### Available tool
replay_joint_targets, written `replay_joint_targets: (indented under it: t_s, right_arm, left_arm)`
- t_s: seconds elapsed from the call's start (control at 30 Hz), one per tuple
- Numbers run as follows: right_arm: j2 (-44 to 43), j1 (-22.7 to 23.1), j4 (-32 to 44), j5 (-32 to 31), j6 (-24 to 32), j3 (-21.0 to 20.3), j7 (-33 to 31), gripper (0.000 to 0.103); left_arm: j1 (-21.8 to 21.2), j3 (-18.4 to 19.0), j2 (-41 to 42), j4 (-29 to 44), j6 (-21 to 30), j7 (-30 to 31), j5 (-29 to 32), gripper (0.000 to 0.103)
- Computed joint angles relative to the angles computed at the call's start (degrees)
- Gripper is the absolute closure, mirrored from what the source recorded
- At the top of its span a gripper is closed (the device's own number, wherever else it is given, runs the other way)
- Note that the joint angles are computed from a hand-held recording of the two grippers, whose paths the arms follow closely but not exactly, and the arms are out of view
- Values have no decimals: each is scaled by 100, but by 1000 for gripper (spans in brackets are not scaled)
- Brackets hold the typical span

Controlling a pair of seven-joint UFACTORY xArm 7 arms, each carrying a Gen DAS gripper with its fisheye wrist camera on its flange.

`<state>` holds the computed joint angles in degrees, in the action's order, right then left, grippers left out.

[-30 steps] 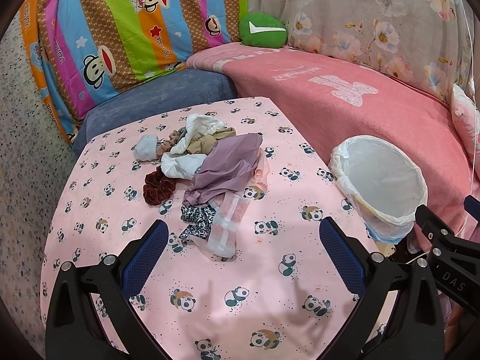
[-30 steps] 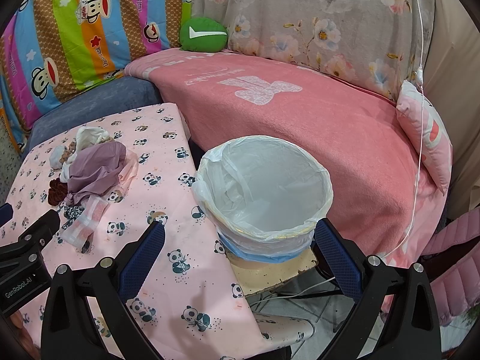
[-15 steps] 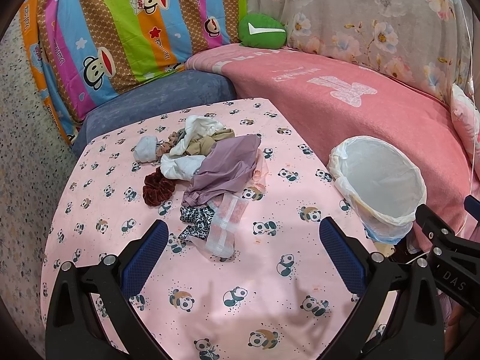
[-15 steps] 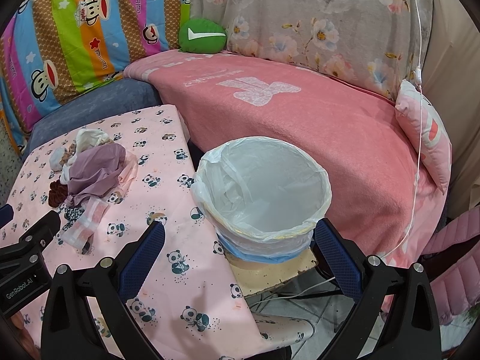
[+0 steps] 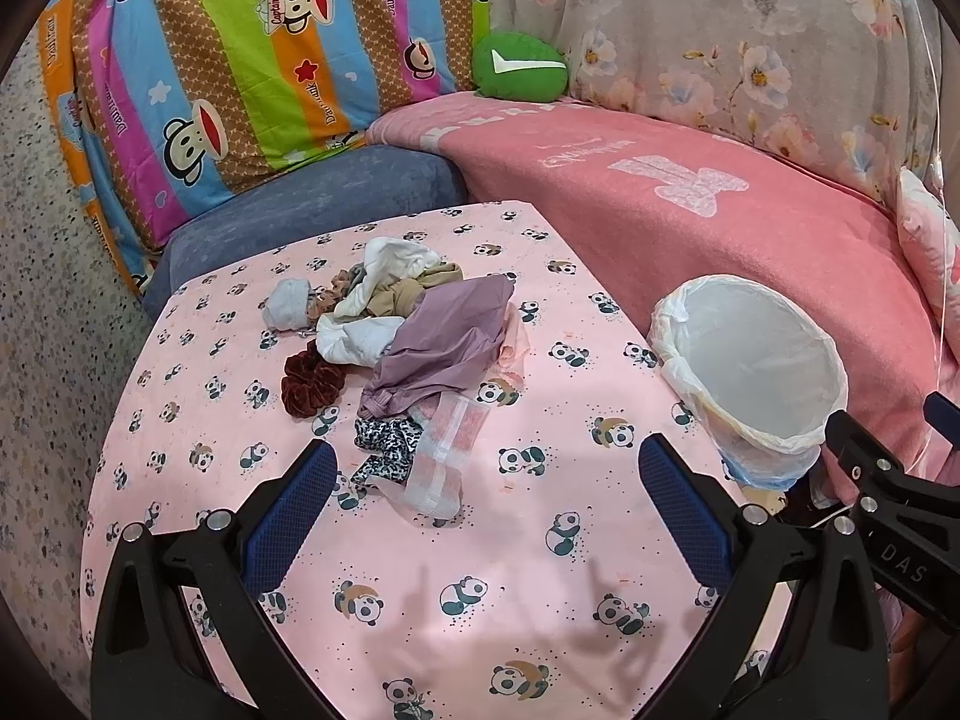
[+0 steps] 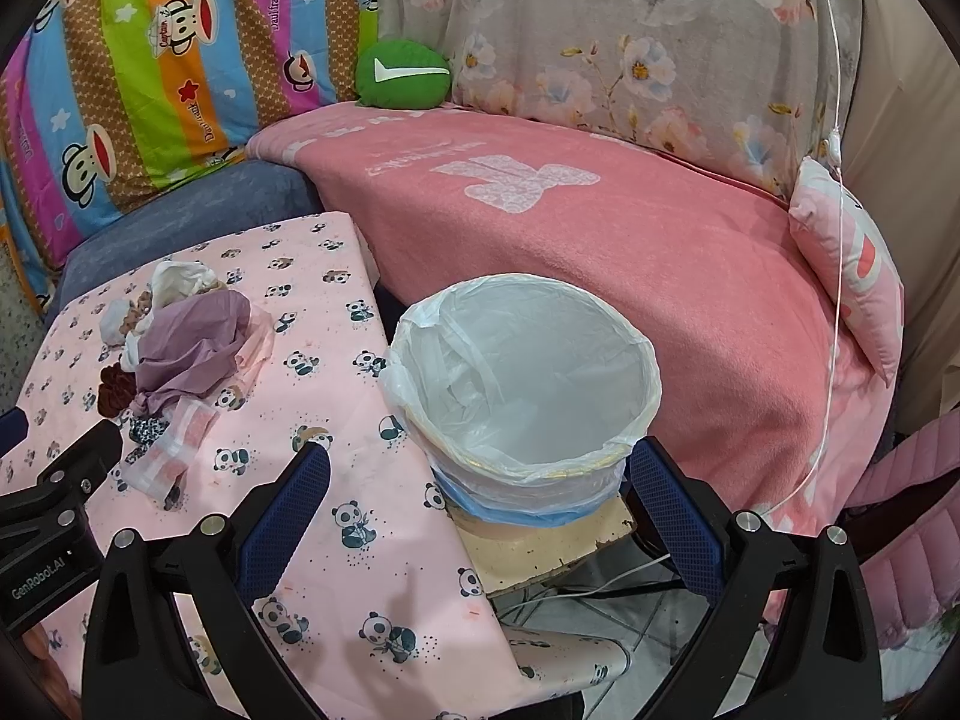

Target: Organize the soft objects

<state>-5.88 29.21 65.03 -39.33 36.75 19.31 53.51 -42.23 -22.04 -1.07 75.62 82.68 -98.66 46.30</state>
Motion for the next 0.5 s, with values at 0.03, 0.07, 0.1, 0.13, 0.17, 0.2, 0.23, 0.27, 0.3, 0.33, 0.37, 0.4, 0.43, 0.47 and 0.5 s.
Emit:
replay_joint_targets:
  t_s: [0.03, 0.07, 0.1, 0.13, 0.17, 0.2, 0.23, 0.27, 0.3, 0.33, 0.37, 0.4, 0.43, 0.47, 0.5]
  right_arm:
    - [3, 0, 7, -5, -1, 1, 11, 5]
    - [-11, -2, -10, -10, -15, -3, 23, 5]
    - [-19, -5, -19, -16, -22, -1, 35, 5]
    - [-19, -8, -21, -18, -33, 0, 42, 5]
    - [-25, -11, -25, -13, -37, -1, 49, 5]
    - [-26, -15, -27, 2, -50, -4, 46, 5]
    - [-40, -19, -40, 24, -64, -10, 29, 5]
    - [-34, -23, -30, 20, -59, -3, 33, 5]
    - [-36, -26, -31, 9, -62, 1, 43, 5]
    - [-40, -30, -37, 7, -71, 2, 46, 5]
    - [-54, -34, -49, 8, -87, 0, 45, 5]
    - [-48, -37, -41, 8, -90, 5, 45, 5]
    - [-43, -40, -32, 6, -94, 9, 49, 5]
    - [-48, -41, -30, 9, -99, 9, 48, 5]
    - [-39, -40, -16, 12, -102, 13, 42, 5]
  left_arm:
    - [0, 1, 13, 19, -1, 13, 10, 7]
    - [-2, 2, 5, -2, -14, 13, 5, 7]
    - [-2, 5, -22, -41, -36, 9, -1, 7]
    - [3, 3, -27, -47, -45, 12, 5, 7]
    - [9, 3, -26, -45, -55, 18, 11, 7]
    - [11, 0, -35, -61, -67, 8, 6, 7]
    - [12, -5, -40, -70, -69, 1, 4, 7]
    - [16, -7, -40, -70, -73, 5, 3, 7]
    - [17, -11, -39, -69, -67, 4, 4, 7]
    - [20, -11, -38, -65, -69, 4, 7, 7]
    - [21, -13, -35, -63, -64, 1, 12, 7]
    - [20, -15, -34, -65, -62, 0, 6, 7]
    - [23, -12, -34, -63, -68, 1, 9, 7]
    - [23, -13, -35, -65, -70, -1, 11, 7]
    - [21, -15, -38, -71, -71, -7, 8, 7]
